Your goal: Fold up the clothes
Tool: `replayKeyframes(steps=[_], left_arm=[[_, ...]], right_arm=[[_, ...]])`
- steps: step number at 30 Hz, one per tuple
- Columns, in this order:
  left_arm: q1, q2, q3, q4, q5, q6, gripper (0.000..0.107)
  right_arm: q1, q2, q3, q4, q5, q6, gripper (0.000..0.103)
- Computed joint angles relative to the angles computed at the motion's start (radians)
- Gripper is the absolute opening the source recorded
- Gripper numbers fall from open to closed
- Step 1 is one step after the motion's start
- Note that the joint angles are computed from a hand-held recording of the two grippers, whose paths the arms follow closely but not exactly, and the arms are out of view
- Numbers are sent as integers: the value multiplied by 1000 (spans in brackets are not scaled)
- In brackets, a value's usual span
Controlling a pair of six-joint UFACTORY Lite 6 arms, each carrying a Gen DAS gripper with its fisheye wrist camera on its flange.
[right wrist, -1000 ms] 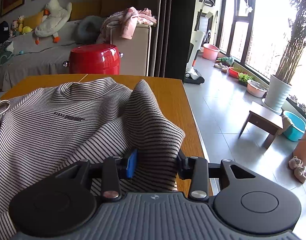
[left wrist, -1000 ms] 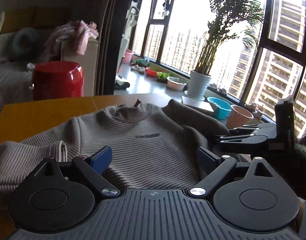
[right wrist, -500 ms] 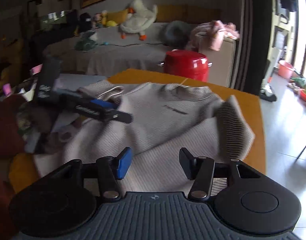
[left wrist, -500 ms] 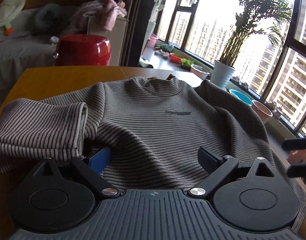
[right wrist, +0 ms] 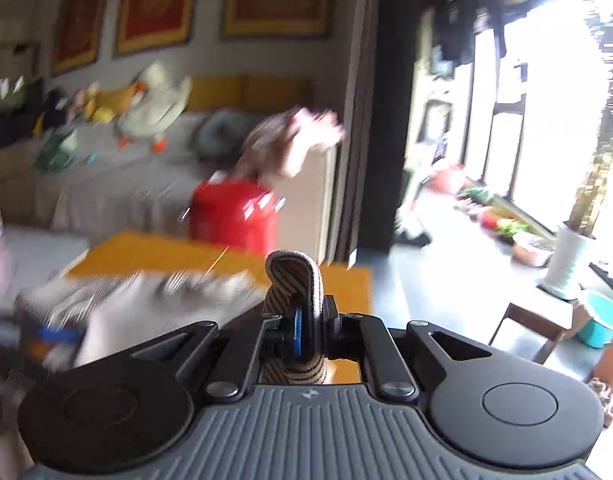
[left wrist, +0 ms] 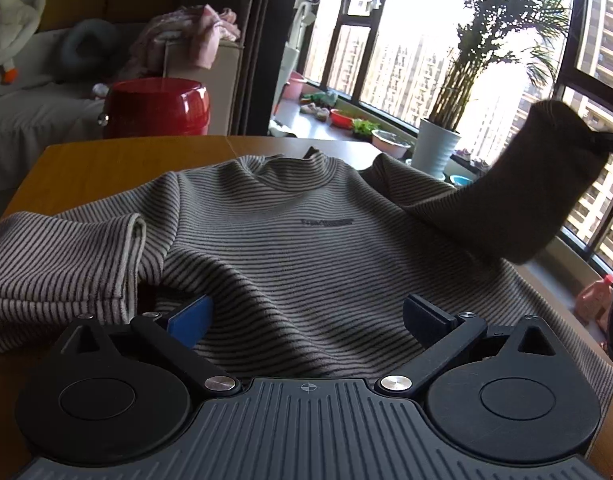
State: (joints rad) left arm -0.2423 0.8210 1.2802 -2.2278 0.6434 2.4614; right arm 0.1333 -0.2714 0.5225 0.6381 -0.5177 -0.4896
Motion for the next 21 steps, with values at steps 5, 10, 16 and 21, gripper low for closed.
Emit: replayKeyframes(steps=[5,10,16,21], left_arm=[[2,-16,-32,-32,22,34,103],[29,1,-16,1,52,-32,103],[31,-9,-39,-39,81,10,103],[30,-12,-47,-42,86,19,103]], right_arm=[[-92,-5,175,-101,18,92,9],[-2,176,377,-216,65,197,9],[121,580,760,-242,154,206,9],[189,828,1013,-206,250,184,9]])
